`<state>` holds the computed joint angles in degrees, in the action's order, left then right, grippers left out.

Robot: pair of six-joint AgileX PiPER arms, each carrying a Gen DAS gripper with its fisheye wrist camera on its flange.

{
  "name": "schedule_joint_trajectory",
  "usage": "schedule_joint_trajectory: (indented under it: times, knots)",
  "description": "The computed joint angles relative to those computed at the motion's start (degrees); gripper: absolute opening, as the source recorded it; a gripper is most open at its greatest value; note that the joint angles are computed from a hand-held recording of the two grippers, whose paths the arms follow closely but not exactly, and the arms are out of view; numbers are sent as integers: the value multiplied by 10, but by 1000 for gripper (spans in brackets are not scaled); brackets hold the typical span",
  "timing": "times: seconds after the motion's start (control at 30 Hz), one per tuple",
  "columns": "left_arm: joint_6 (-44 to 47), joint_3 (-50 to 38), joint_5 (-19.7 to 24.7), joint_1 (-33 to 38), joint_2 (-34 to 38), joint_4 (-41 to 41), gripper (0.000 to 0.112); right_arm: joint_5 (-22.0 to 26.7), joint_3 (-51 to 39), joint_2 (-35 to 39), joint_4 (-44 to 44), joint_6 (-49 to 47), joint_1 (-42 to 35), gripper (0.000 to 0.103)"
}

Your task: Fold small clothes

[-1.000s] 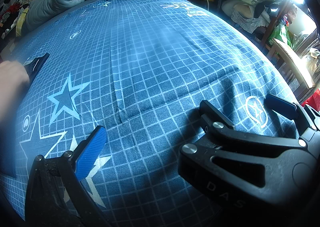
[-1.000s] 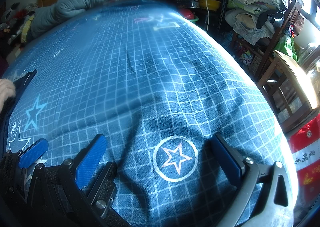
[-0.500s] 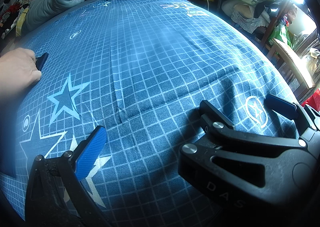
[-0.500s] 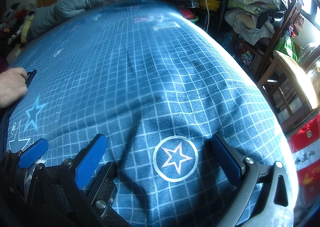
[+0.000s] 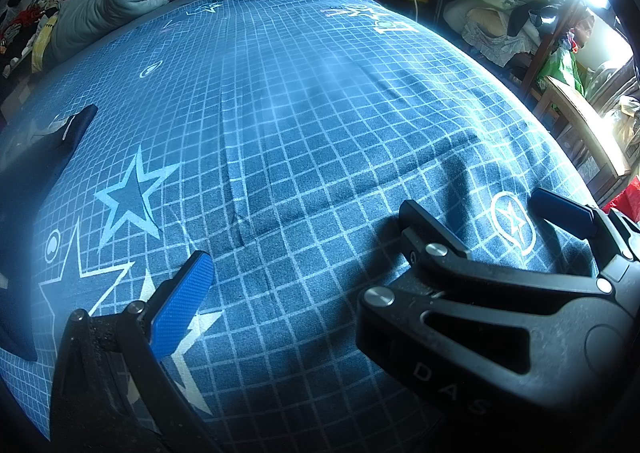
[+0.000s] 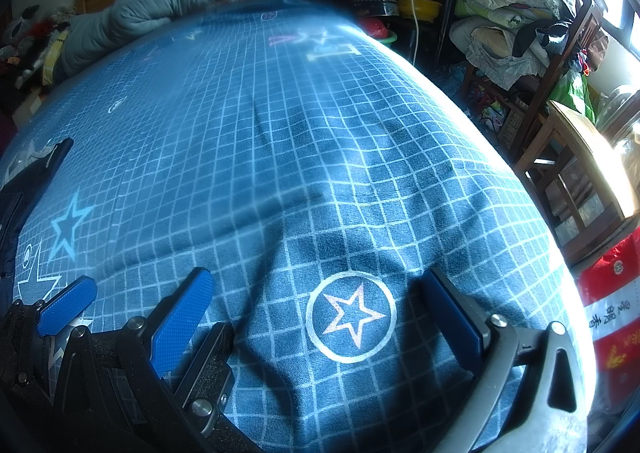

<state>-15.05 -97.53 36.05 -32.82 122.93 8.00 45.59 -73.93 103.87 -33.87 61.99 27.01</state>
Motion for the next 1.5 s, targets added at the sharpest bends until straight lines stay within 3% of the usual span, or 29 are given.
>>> schedule_joint_trajectory:
  times: [1.5]
  knots:
    - [3, 0, 0, 0, 0, -3, 103, 0, 0, 0, 0, 0, 0, 103]
